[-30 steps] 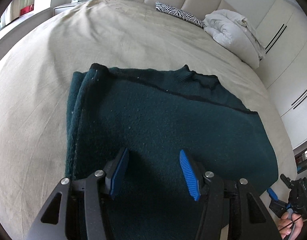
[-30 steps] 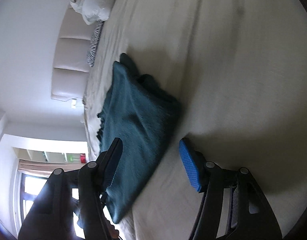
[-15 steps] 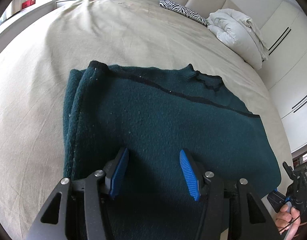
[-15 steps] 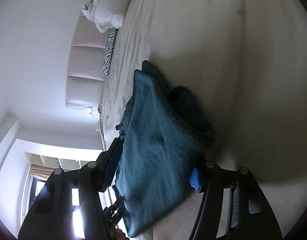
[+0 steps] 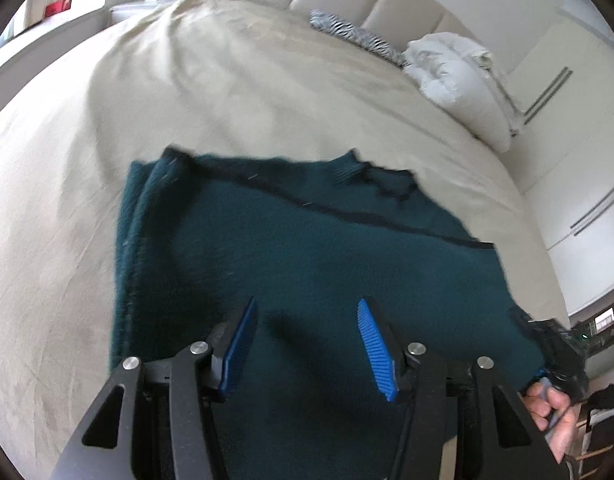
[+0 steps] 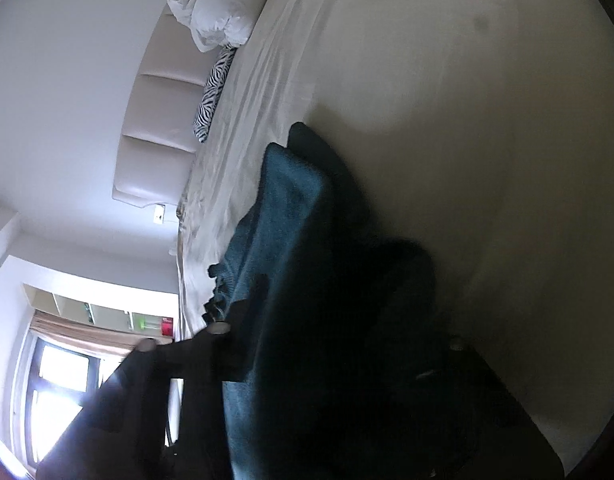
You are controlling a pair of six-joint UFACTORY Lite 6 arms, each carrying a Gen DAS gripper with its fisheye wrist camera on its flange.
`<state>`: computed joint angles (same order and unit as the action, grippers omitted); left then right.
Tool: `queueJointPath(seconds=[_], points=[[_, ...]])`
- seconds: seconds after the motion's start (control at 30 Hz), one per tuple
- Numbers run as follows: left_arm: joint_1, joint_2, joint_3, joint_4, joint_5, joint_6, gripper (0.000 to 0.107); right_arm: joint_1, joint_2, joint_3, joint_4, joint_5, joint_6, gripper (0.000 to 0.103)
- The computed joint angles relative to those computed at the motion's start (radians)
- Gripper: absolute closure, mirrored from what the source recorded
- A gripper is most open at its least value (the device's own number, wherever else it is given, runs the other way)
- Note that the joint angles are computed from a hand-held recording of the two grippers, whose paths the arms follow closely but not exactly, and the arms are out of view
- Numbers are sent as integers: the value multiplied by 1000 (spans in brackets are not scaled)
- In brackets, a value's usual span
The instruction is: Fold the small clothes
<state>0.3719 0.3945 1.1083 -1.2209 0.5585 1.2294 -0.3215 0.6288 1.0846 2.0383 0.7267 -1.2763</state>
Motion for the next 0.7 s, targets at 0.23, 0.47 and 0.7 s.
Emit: queueJointPath(seconds=[0.23, 0.47, 0.7], points=[[-68, 102, 32, 22, -56, 12, 54, 3, 12, 16, -13, -24, -4, 91], [5, 170, 67, -57, 35, 101, 66, 87, -84, 16, 20, -171, -44, 92], [23, 205, 100, -28, 51, 86, 75, 300, -201, 90, 11, -439, -90, 92]])
